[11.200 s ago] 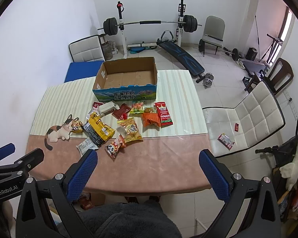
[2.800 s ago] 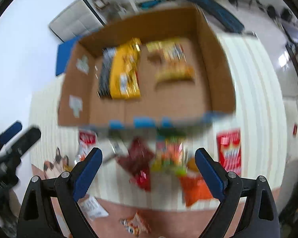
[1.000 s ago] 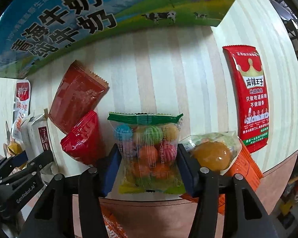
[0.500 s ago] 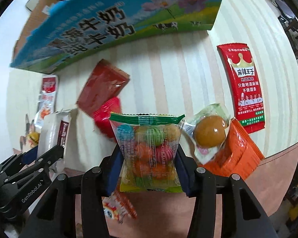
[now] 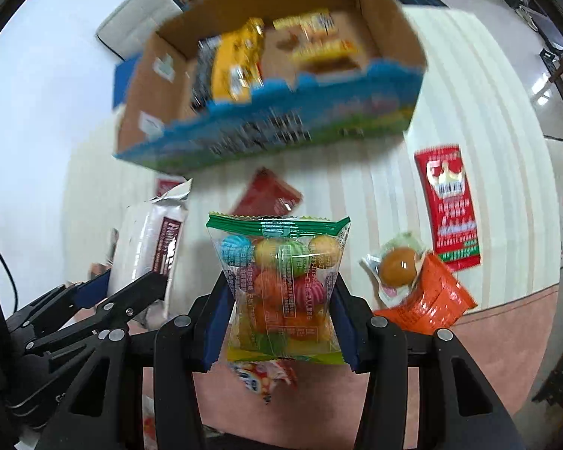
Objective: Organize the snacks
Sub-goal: 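Lower the bread and candy bag into the box and open both tools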
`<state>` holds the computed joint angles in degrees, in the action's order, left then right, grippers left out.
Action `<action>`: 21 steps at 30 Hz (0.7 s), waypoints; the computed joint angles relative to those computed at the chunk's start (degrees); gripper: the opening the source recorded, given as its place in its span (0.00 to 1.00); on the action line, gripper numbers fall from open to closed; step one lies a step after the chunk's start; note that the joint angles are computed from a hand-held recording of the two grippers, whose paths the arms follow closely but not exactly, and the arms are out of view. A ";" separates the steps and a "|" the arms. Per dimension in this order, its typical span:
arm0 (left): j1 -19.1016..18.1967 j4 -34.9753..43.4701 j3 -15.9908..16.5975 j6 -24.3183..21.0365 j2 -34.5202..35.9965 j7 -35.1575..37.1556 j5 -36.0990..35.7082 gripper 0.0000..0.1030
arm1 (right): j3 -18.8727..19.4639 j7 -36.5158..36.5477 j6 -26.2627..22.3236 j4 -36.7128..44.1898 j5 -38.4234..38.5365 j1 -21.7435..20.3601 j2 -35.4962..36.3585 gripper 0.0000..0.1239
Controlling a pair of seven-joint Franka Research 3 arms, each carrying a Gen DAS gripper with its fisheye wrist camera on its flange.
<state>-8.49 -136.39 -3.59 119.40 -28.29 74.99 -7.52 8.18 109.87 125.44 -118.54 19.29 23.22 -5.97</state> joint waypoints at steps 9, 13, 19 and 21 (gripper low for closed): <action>2.38 15.55 1.15 2.28 12.76 4.14 -2.25 0.42 | -0.93 1.05 2.15 14.81 -1.61 -0.75 8.80 0.42; 4.39 25.49 0.74 -0.18 22.73 5.43 -5.02 0.42 | -1.91 2.27 0.00 24.34 -5.73 -0.85 15.98 0.42; 8.44 38.77 -1.83 -5.46 36.76 5.09 -8.26 0.42 | -3.44 2.90 -5.73 38.11 -7.90 -1.01 27.83 0.42; 9.51 42.13 -2.77 -7.34 40.59 4.51 -8.83 0.42 | -3.91 2.79 -8.27 42.10 -8.71 -0.92 31.55 0.42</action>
<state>1.03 -94.26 -6.36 112.06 12.30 79.51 -16.35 4.27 112.65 117.18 -76.44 10.58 22.30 25.58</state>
